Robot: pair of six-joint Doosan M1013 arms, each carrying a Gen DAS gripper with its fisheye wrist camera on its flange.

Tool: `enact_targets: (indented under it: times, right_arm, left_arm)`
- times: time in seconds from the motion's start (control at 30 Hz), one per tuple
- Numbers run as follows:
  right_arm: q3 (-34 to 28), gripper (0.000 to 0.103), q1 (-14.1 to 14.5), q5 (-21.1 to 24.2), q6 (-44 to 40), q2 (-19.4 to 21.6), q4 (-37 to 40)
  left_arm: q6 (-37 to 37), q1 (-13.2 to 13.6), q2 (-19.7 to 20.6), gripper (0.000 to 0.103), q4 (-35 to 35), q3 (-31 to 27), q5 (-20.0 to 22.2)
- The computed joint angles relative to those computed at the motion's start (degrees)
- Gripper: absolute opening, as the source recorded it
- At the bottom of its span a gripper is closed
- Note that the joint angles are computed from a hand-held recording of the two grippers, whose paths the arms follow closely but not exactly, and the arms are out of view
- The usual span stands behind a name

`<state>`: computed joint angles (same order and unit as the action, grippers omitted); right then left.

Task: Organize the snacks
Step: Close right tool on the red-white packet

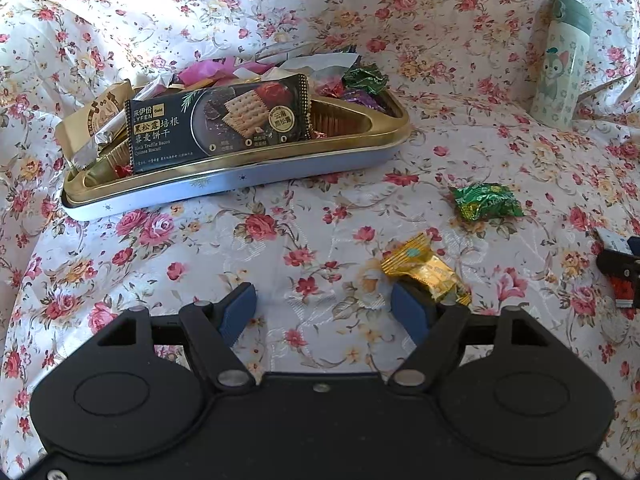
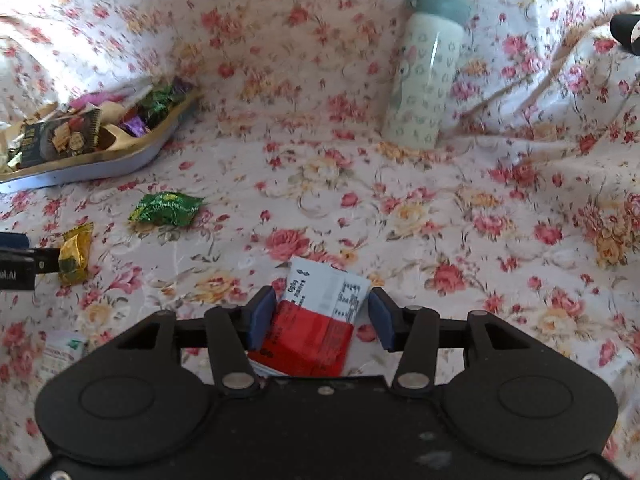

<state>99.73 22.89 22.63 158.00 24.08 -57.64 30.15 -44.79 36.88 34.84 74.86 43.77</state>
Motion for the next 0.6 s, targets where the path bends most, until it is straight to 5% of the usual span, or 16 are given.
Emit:
enact_targets:
  times: [0.2, 0.37, 0.6]
  right_arm:
    - [3.45, 0.054, -0.08, -3.86, 17.05, -0.71, -18.99]
    - [5.14, 0.044, -0.38, -6.26, 26.99, -1.16, -29.7]
    - [5.28, 0.043, -0.42, -6.65, 29.4, -1.12, -31.72]
  left_arm:
    - [-0.09, -0.03, 0.1, 0.079, -0.14, -0.24, 0.41]
    - [0.25, 0.01, 0.32, 0.079, -0.88, -0.8, 1.26]
    - [1.27, 0.1, 0.71, 0.079, -2.32, -1.92, 2.83]
